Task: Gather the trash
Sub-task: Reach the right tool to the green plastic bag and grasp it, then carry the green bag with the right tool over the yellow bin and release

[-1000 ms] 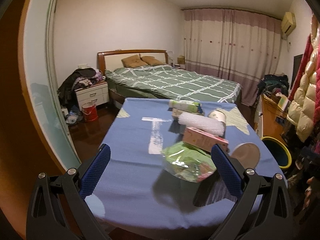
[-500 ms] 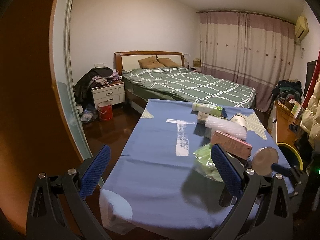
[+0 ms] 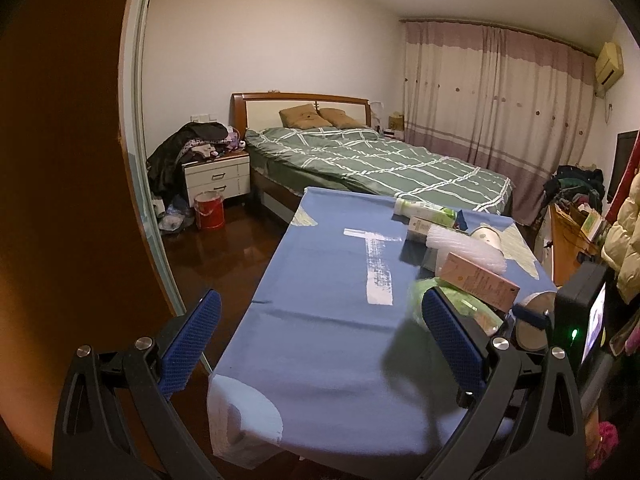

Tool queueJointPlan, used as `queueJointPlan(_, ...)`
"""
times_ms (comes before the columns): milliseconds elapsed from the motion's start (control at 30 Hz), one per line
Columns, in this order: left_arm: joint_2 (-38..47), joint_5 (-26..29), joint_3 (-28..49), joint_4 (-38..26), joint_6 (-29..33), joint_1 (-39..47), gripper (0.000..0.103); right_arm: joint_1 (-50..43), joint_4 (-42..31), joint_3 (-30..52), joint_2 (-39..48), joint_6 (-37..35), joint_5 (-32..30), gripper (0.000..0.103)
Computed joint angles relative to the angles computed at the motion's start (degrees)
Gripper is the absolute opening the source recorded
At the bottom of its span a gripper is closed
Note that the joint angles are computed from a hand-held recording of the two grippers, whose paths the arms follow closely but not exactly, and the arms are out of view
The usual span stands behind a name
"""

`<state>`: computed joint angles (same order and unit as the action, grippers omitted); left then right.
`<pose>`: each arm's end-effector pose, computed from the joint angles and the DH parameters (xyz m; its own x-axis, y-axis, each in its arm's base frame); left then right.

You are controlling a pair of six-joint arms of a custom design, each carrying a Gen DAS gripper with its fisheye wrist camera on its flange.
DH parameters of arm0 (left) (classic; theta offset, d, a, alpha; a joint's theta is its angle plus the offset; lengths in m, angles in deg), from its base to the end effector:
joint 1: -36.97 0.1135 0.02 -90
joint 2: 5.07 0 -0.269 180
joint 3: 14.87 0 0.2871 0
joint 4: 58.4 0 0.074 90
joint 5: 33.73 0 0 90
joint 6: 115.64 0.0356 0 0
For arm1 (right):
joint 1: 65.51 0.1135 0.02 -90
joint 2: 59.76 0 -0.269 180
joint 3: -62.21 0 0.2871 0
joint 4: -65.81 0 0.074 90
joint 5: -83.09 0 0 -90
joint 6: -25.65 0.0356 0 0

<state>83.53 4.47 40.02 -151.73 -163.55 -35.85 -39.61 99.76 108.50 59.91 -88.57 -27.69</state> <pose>0.0842 -0.1775 0.1464 -0.3148 -0.3852 -0.8675 -0.7002 0.7112 -0.0617 0.2807 0.1503 0.0040 -0.2524 -0.5489 -0.7969 -0.8316 0.5440 -0.1114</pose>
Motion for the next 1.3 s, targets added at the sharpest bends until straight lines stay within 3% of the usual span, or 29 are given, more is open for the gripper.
queueJointPlan(100, 0.0, -0.2, -0.3, 1.3, 1.2, 0.2, 0.099, 0.1, 1.1, 0.4, -0.9, 0.7, -0.6, 0.093)
queueJointPlan(133, -0.1, -0.3, -0.4, 1.7, 1.6, 0.3, 0.099, 0.0, 0.7, 0.9, -1.2, 0.6, -0.9, 0.087)
queueJointPlan(300, 0.5, -0.8, 0.1, 3.3, 3.9, 1.0, 0.099, -1.1, -7.1, 5.3, -1.9, 0.6, -3.4, 0.053)
queueJointPlan(367, 0.7, -1.1, 0.4, 3.7, 4.7, 1.3, 0.099, -1.6, -9.7, 6.9, -1.8, 0.6, -4.5, 0.033)
queueJointPlan(533, 1.3, -1.7, 1.5, 5.2, 7.8, 2.5, 0.099, -3.5, -14.2, 8.2, -3.2, 0.9, -9.5, 0.007)
queueJointPlan(733, 1.0, -2.5, 2.0, 8.2, 13.0, 4.4, 0.099, -6.9, -20.0, 6.9, -8.0, 0.0, -18.2, 0.004)
queueJointPlan(967, 1.9, -3.5, 2.8, 12.5, 18.7, 5.7, 0.099, -11.0, -21.0, 3.2, -15.8, 0.8, -25.4, 0.004)
queueJointPlan(1300, 3.1, -1.8, 0.6, 32.7, 38.5, 11.7, 0.099, -20.7, -20.6, 5.8, -18.4, 6.7, -30.7, 0.004)
